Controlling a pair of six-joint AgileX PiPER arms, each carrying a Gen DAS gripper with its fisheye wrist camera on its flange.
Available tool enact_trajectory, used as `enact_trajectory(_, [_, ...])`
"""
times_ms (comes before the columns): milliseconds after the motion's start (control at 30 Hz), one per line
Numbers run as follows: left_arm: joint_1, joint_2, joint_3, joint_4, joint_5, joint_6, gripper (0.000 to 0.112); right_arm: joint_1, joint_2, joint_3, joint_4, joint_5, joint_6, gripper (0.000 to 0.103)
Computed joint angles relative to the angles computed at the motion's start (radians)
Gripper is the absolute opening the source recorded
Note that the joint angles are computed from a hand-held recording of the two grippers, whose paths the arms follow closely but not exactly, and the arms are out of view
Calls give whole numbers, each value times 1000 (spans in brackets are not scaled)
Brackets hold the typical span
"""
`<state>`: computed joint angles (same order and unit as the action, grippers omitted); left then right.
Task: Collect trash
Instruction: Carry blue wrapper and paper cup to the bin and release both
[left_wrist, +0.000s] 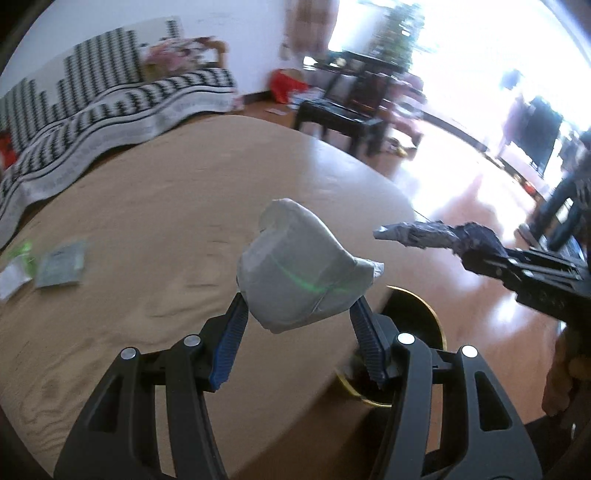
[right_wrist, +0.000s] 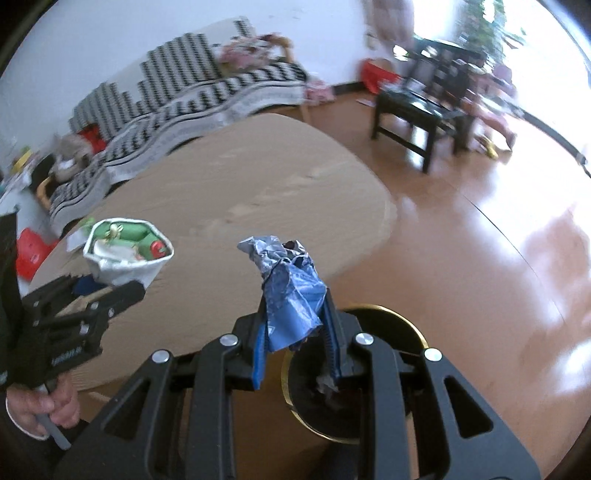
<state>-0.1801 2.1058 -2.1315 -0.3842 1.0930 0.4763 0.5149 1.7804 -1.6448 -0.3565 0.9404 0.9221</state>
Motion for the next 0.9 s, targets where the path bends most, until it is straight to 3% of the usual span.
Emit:
enact_trajectory(333, [-188,-33,175,-19,-62,67,56,-112,-177,316,61,-26,21,26])
enact_trajectory(900, [-235,30,193,6,-40,79,56,-180,-122,307,194,-42,-91,27])
